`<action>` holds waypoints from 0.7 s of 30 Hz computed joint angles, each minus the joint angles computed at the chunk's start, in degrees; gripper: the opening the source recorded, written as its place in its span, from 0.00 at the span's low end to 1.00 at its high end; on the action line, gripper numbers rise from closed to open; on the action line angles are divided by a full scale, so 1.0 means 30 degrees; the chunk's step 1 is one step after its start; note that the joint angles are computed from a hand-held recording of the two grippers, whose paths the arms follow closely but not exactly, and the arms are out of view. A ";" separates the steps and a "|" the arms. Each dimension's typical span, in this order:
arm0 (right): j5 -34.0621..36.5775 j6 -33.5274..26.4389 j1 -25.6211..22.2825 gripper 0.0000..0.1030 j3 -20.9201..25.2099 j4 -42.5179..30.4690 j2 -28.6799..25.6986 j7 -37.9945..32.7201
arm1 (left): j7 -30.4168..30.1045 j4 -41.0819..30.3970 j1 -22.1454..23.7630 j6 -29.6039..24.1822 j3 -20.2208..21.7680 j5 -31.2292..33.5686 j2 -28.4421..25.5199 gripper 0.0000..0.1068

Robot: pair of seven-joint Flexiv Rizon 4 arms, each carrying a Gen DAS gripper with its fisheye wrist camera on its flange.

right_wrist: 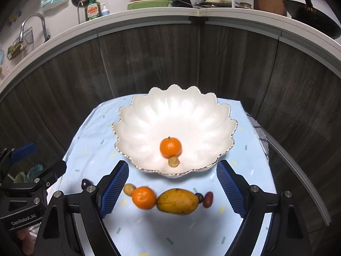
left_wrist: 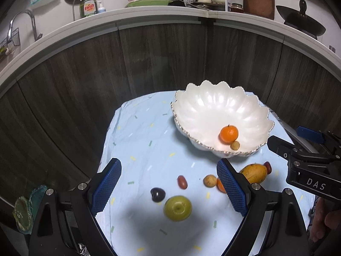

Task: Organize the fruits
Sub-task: 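Withdraw both open grippers from the bowl toward the remaining fruits, then grasp the green apple with the left gripper while the right grasps the other mandarin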

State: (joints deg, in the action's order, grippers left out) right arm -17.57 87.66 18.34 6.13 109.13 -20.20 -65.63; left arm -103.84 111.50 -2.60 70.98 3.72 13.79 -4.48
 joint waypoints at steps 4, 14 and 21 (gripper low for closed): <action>0.0185 -0.0012 -0.0168 0.83 0.0445 0.0077 -0.0116 -0.0439 | -0.0424 0.0455 -0.0007 0.0017 0.0090 0.0280 0.0162 0.86; 0.0835 0.0085 -0.0689 0.83 0.1638 0.0274 -0.0544 -0.2268 | -0.2278 0.1102 0.0045 -0.0081 0.0166 0.1812 0.0289 0.86; 0.1335 0.0013 -0.1049 0.83 0.2276 0.0056 -0.1005 -0.3841 | -0.3822 0.1377 -0.0029 -0.0239 0.0231 0.2800 0.0212 0.86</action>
